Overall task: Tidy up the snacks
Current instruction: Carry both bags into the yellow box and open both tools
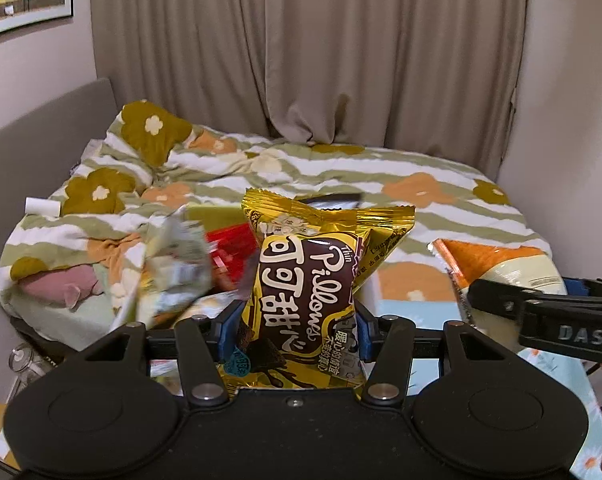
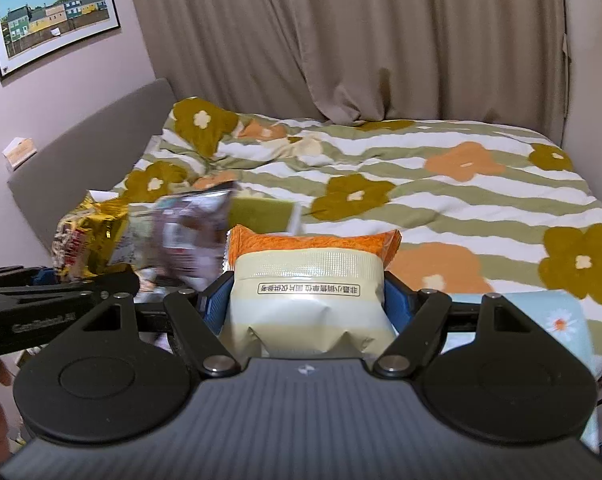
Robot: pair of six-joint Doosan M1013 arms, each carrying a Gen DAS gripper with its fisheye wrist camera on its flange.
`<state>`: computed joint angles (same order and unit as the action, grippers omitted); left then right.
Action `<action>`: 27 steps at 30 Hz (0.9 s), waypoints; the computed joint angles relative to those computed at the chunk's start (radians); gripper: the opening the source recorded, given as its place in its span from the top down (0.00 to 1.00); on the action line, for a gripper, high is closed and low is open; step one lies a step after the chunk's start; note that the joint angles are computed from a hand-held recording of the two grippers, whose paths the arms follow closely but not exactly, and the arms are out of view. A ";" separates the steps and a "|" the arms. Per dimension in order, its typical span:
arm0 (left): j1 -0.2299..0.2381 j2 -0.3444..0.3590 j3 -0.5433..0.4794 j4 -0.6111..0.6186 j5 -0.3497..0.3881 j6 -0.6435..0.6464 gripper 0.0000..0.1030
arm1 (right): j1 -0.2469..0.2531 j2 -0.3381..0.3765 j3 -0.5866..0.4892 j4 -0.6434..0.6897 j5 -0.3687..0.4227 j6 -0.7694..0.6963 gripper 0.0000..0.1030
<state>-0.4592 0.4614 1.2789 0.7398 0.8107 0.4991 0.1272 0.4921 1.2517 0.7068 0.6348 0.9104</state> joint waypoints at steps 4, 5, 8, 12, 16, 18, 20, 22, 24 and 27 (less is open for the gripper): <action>0.031 -0.022 0.057 -0.017 -0.091 0.002 0.03 | 0.035 -0.015 0.018 -0.073 -0.039 0.090 0.12; 0.035 -0.029 0.072 -0.008 -0.111 -0.005 0.00 | 0.043 -0.017 0.020 -0.105 -0.049 0.124 0.12; 0.046 -0.041 0.100 -0.019 -0.138 0.029 0.00 | 0.055 -0.029 0.037 -0.159 -0.070 0.196 0.12; 0.066 -0.067 0.140 -0.052 -0.173 0.049 0.00 | 0.069 -0.042 0.061 -0.192 -0.105 0.260 0.12; 0.084 -0.100 0.183 -0.029 -0.211 0.054 0.00 | 0.086 -0.048 0.069 -0.177 -0.130 0.266 0.12; 0.094 -0.115 0.202 -0.006 -0.228 0.042 0.00 | 0.096 -0.047 0.064 -0.166 -0.144 0.261 0.12; 0.103 -0.124 0.211 -0.001 -0.239 0.045 0.00 | 0.109 -0.042 0.050 -0.164 -0.146 0.260 0.12; 0.111 -0.130 0.217 0.005 -0.242 0.047 0.00 | 0.123 -0.031 0.030 -0.169 -0.148 0.262 0.11; 0.120 -0.134 0.221 0.001 -0.243 0.054 0.00 | 0.138 -0.016 0.002 -0.194 -0.141 0.282 0.11; 0.135 -0.135 0.222 -0.026 -0.244 0.072 0.00 | 0.156 0.016 -0.045 -0.211 -0.119 0.314 0.08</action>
